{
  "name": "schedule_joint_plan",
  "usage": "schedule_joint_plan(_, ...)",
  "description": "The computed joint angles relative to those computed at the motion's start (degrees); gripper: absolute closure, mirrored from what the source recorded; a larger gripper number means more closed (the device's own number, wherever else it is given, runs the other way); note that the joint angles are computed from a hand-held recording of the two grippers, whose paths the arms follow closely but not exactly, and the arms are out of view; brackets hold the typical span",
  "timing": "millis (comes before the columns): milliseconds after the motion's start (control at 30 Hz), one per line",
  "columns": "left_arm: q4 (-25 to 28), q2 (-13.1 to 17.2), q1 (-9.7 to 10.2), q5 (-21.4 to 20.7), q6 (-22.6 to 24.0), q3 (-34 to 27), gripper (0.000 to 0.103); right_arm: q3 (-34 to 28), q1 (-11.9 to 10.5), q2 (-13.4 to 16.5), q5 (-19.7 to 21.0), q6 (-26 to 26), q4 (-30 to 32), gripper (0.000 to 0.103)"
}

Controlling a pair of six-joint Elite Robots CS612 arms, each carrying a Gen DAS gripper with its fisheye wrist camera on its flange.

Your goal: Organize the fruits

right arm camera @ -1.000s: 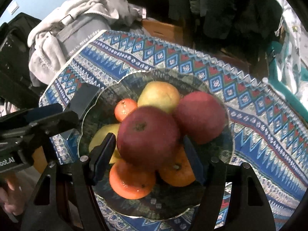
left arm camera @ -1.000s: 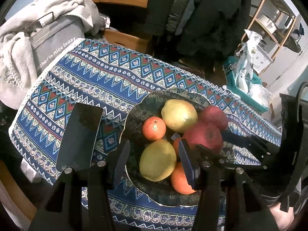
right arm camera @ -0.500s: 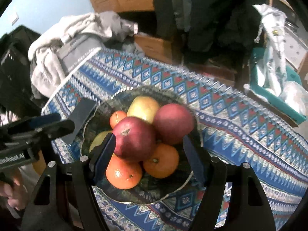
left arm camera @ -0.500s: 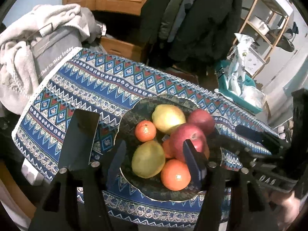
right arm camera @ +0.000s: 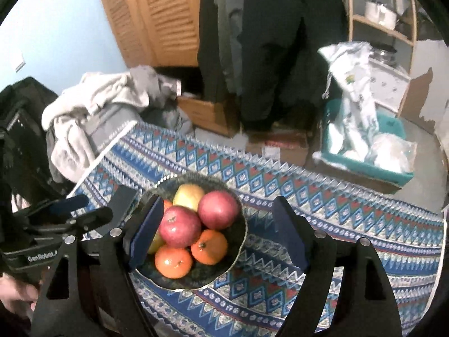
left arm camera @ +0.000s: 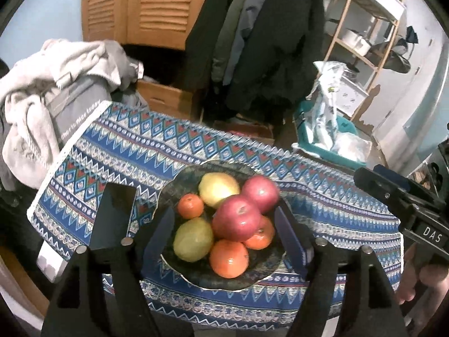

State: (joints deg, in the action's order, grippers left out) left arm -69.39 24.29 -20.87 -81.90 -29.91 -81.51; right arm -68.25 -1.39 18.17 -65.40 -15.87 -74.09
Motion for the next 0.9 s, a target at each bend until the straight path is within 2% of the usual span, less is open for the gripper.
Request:
schedule_joint_plan(167, -0.9, -0.9, -1.15, 2.3, 2.1, -0.3, 0.020, -2.0, -0.5, 0.0, -0.9, 0.7, -1.6, 0.019)
schedule_joint_plan(233, -1.5, -1.1, -1.33, 2.1, 2.4, -0.5, 0.017, -2.8, -0.8, 0.0, -0.6, 1.1, -1.9, 0.019)
schedule_joint_plan(533, -3.4, -1.5, -2.32, 1.4, 4.2, -1.6, 0.014, -5.9, -2.0, 0.4, -0.3, 1.8, -2.1, 0.018)
schedule_joint_plan(733, -4.6, -1.5, -3.16, 2.0, 6.2, -2.0, 0.004, -7.7, -2.7, 0.7, -0.8, 2.3, -2.9, 0.018)
schedule_joint_plan(900, -5.3, -1.6, -3.51, 2.7, 7.0, -2.2, 0.004, -8.9, -3.4, 1.1, 0.0, 3.1, -3.3, 0.018)
